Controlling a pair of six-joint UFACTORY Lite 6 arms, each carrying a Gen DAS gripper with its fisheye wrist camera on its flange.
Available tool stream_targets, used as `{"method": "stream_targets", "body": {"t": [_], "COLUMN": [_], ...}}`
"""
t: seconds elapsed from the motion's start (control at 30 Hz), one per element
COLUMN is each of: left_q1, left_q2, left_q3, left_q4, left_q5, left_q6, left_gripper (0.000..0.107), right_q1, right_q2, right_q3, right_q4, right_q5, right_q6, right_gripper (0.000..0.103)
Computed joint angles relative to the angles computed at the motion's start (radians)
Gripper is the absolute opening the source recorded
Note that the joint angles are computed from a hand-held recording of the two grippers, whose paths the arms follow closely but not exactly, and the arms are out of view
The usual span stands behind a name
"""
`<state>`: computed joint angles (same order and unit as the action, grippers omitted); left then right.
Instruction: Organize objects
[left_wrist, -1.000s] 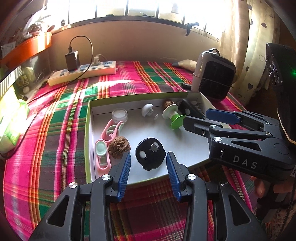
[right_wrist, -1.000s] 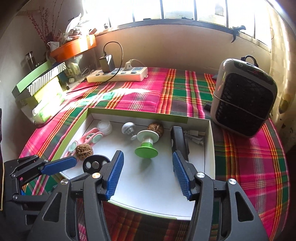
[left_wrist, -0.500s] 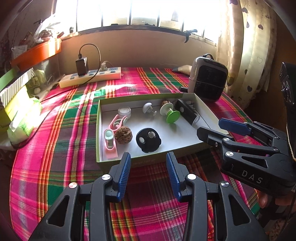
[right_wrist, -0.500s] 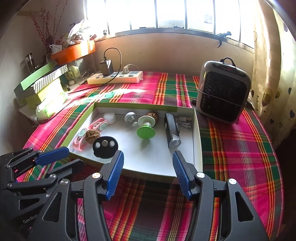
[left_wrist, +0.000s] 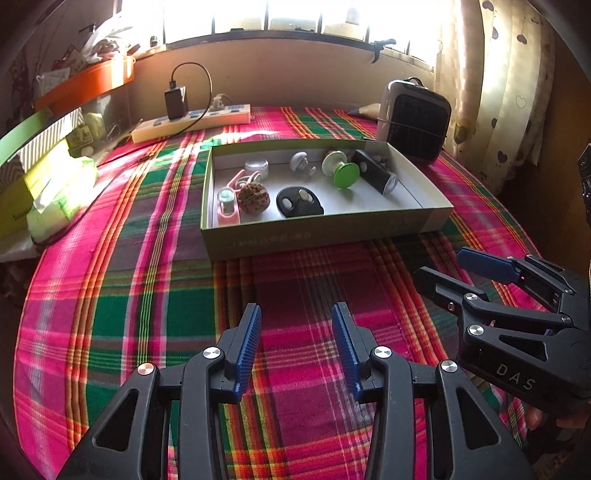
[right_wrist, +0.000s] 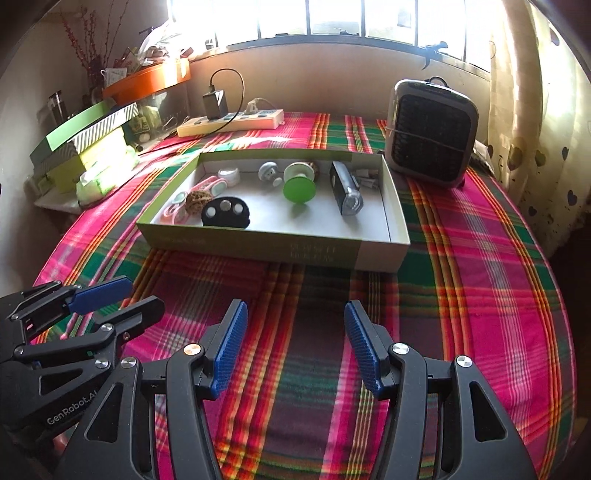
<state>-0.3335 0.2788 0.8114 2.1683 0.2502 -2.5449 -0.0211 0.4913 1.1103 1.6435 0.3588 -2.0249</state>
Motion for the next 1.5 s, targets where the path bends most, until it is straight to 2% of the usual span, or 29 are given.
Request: {"method": "stream_targets", "body": {"t": [0.03,0.13,0.6,0.73,0.9,0.97,1.5], "left_q1": [-0.004,-0.047,-0.120,-0.137,-0.168,-0.172,-0.186], "left_q2": [-0.004,-0.006,-0.010,-0.011,0.011,0.012,0.019], "left_q3": [-0.013,-0.035,-0.086,-0.091,-0.079,-0.075,-0.069], "left_q4": [-0.007,-0.169,-0.273,-0.291,-0.328,-0.344,-0.370], "left_q5": [0.006,0.074,0.132,0.145,0.186,0.187,0.199], "left_q6": [-0.004,0.126,0.116,0.110,0.113,0.117,0.121], "left_gripper": [0.039,0.039,0.039,0.039,0.043,0.043,0.044], "right_q1": [0.000,-0.007,-0.060,-0.066,-0.055,-0.058,-0.059], "right_q2": [-0.008,-0.026,-0.095,-0.105,-0.115,-0.111,-0.107], "right_q3": [-0.020,-0.071,-0.209,-0.231,-0.265,-0.260,-0.256], "right_q4": [0.025,0.087,0.210,0.247,0.411,0.405,0.400], "right_q5": [-0.005,-0.013,-0.017,-0.011,-0.014,-0.017,-0.017], "right_q6": [-0.030,-0.100,-0.247,-0.294,-0.455,-0.439,-0.434], "right_gripper": [0.056,0.056,0.056,0.060,0.064,0.067,0.068]}}
